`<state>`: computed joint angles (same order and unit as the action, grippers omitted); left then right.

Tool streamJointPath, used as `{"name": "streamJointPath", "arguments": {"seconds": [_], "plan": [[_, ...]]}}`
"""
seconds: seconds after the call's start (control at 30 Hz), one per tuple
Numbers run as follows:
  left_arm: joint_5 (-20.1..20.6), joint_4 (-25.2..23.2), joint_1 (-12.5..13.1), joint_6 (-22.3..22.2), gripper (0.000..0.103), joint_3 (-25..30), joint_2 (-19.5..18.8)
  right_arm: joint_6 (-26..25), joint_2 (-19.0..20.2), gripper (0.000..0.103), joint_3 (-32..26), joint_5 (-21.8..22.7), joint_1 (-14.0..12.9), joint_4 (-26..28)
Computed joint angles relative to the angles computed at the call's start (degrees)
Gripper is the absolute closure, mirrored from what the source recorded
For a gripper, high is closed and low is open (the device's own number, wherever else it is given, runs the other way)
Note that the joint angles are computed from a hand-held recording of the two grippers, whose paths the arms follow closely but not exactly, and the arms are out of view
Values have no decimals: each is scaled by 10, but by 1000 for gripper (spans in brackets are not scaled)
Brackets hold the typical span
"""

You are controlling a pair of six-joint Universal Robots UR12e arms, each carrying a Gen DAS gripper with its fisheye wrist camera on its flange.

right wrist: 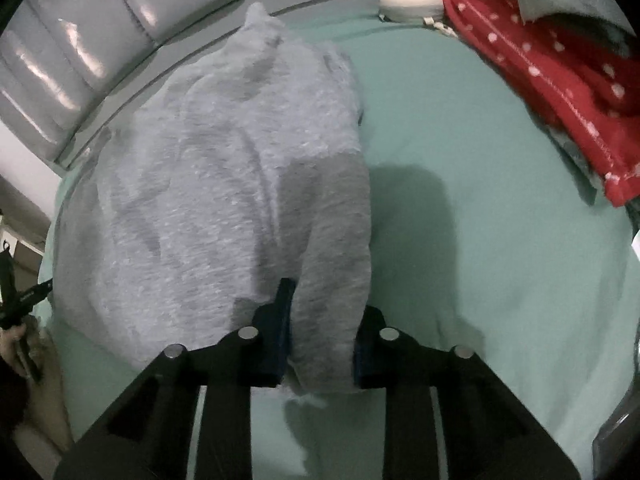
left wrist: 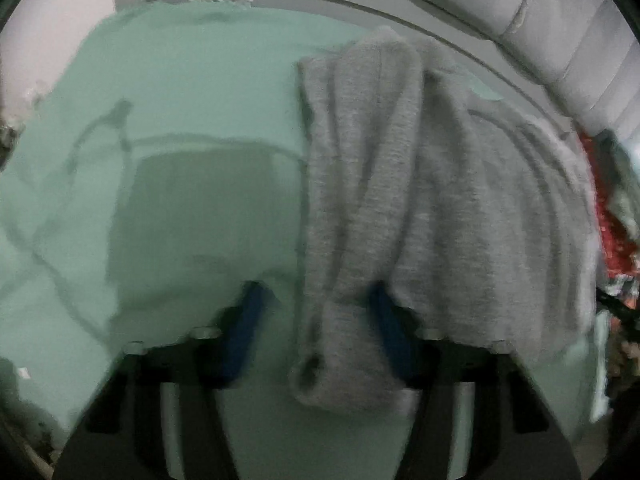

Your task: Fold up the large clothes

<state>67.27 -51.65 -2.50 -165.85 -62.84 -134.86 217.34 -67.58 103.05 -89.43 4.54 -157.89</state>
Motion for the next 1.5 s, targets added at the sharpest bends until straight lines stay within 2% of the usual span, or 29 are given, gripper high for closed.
{"name": "streamJointPath", "arguments": {"seconds": [0.03, 0.1, 0.17, 0.3, 0.47, 0.6, 0.67, 0.7, 0.77, 0.83, 0.87, 0.93, 1.0, 1.07, 1.13, 1.17, 1.2, 1.27, 1.33, 1.37, 1.43, 1.5], "plan": [[-15, -7, 1, 6, 92, -2, 2, -7, -5, 84, 0, -6, 2, 7], [19, 16, -9, 25, 95, -21, 14, -31, -15, 85, 1, -18, 7, 17], [12, 11, -9, 24, 96, -35, 28, -46, -25, 86, 4, -16, 7, 24], [-16, -33, -5, 32, 96, -63, 61, -64, -45, 87, 12, -10, 8, 42], [-2, -83, -6, 49, 96, -86, 90, -81, -69, 88, 17, -26, 16, 80], [11, -118, 0, 60, 99, -103, 110, -102, -105, 88, 34, -37, 19, 115], [19, -144, 6, 61, 99, -105, 116, -107, -124, 88, 50, -11, 13, 129], [8, -162, 11, 63, 99, -102, 118, -112, -130, 88, 54, 2, 10, 136], [-2, -199, 15, 64, 99, -88, 114, -135, -133, 88, 54, 48, 3, 179], [4, -231, 11, 64, 99, -71, 105, -161, -124, 88, 43, 51, 8, 222], [15, -232, 7, 64, 99, -69, 104, -169, -119, 88, 34, 39, 12, 238], [67, -222, -8, 69, 98, -68, 103, -185, -108, 88, 18, -1, 24, 250], [120, -217, -18, 75, 98, -66, 102, -181, -101, 87, 10, -12, 27, 263], [138, -178, -22, 78, 98, -79, 109, -180, -96, 81, 8, 4, 24, 281], [138, -108, -26, 77, 96, -95, 117, -181, -91, 75, 3, 12, 20, 294], [128, -77, -26, 73, 95, -101, 119, -179, -90, 64, 3, 11, 20, 292], [117, -47, -25, 63, 93, -103, 118, -175, -90, 49, 4, 6, 20, 283], [103, 4, -28, 29, 87, -95, 107, -163, -89, 35, 10, -12, 22, 246], [100, 47, -36, -3, 64, -72, 83, -141, -83, 34, 10, -36, 22, 206], [96, 63, -39, -12, 58, -66, 76, -131, -82, 34, 12, -41, 20, 185], [81, 119, -42, -22, 55, -56, 55, -92, -73, 34, 22, -44, 13, 107], [87, 131, -51, -16, 55, -31, 33, -44, -56, 34, 16, -61, 8, 48]]}}
